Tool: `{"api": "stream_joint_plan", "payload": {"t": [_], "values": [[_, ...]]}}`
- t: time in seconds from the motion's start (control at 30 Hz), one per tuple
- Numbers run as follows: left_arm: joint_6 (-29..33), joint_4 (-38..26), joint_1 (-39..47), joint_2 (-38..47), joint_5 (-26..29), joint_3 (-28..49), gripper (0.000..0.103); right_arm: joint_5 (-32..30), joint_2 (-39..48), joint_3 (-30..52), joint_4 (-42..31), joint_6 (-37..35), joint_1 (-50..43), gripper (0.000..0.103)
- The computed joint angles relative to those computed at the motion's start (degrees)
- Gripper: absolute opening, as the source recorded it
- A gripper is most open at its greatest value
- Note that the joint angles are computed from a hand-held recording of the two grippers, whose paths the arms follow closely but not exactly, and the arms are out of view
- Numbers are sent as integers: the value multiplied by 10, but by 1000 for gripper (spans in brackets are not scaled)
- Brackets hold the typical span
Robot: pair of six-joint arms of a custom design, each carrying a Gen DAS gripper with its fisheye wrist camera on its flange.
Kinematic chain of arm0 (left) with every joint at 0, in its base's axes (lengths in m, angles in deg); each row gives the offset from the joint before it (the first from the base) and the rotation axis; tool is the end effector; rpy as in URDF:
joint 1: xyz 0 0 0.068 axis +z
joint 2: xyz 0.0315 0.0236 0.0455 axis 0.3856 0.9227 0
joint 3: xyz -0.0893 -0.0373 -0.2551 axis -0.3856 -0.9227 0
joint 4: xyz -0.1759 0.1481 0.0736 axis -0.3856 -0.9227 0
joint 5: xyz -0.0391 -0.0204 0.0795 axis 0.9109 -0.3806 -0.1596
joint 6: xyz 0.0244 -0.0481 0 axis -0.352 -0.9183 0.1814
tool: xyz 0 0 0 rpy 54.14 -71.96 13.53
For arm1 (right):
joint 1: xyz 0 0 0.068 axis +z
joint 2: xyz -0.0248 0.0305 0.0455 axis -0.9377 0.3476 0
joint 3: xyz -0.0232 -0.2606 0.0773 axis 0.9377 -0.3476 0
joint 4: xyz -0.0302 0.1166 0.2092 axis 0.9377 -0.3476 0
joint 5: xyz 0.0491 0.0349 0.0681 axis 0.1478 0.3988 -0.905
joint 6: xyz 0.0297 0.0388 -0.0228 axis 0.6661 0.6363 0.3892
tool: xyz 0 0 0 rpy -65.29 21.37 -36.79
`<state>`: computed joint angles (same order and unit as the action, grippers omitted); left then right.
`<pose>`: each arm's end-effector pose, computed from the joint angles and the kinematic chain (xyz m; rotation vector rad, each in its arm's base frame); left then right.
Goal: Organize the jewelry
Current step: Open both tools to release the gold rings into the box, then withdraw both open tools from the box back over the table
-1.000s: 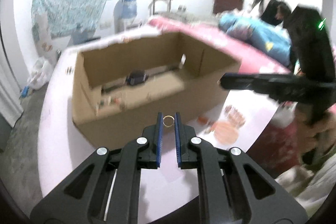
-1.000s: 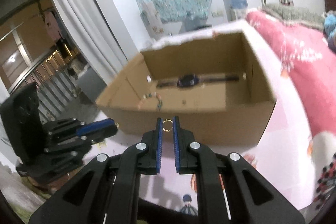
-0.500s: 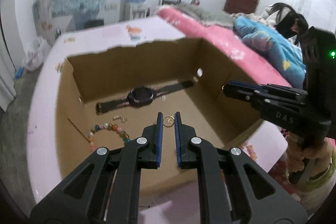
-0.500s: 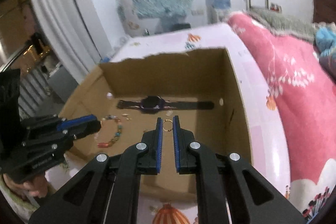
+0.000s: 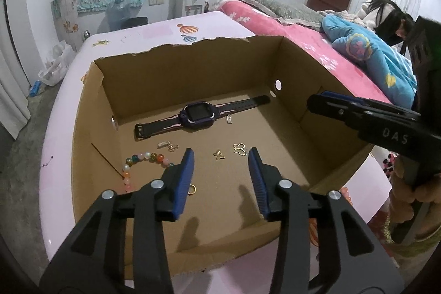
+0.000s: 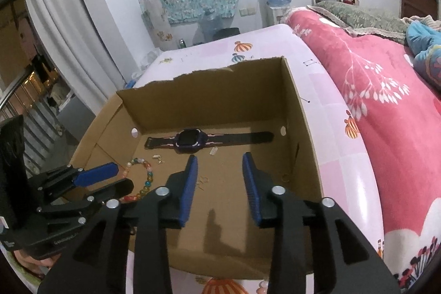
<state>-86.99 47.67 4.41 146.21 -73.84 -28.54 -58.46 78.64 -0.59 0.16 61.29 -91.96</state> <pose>0.2225 -0.0771 0.2311 0.3758 2.3627 -0.2871 0.3138 -0.1068 0.2347 -0.1112 2.3350 0.4358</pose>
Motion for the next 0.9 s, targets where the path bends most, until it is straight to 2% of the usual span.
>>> {"api": "stream_joint_plan", "payload": {"t": [0.07, 0.3, 0.47, 0.67, 0.8, 0.9], "values": [[2, -2, -2, -6, -5, -2, 46, -3, -8, -5, 3, 3, -3, 44], [0, -11, -8, -48, -25, -14, 61, -30, -29, -9, -6, 6, -24, 53], [4, -21, -15, -97, -37, -25, 74, -57, -50, -16, -9, 7, -42, 64], [16, -47, -15, -169, -40, -35, 84, -88, -84, -31, -14, -1, -58, 68], [25, -72, -6, -212, -33, -39, 86, -106, -103, -41, -19, -7, -65, 69], [32, -100, 20, -244, -3, -39, 87, -123, -115, -46, -28, -22, -69, 69]]}}
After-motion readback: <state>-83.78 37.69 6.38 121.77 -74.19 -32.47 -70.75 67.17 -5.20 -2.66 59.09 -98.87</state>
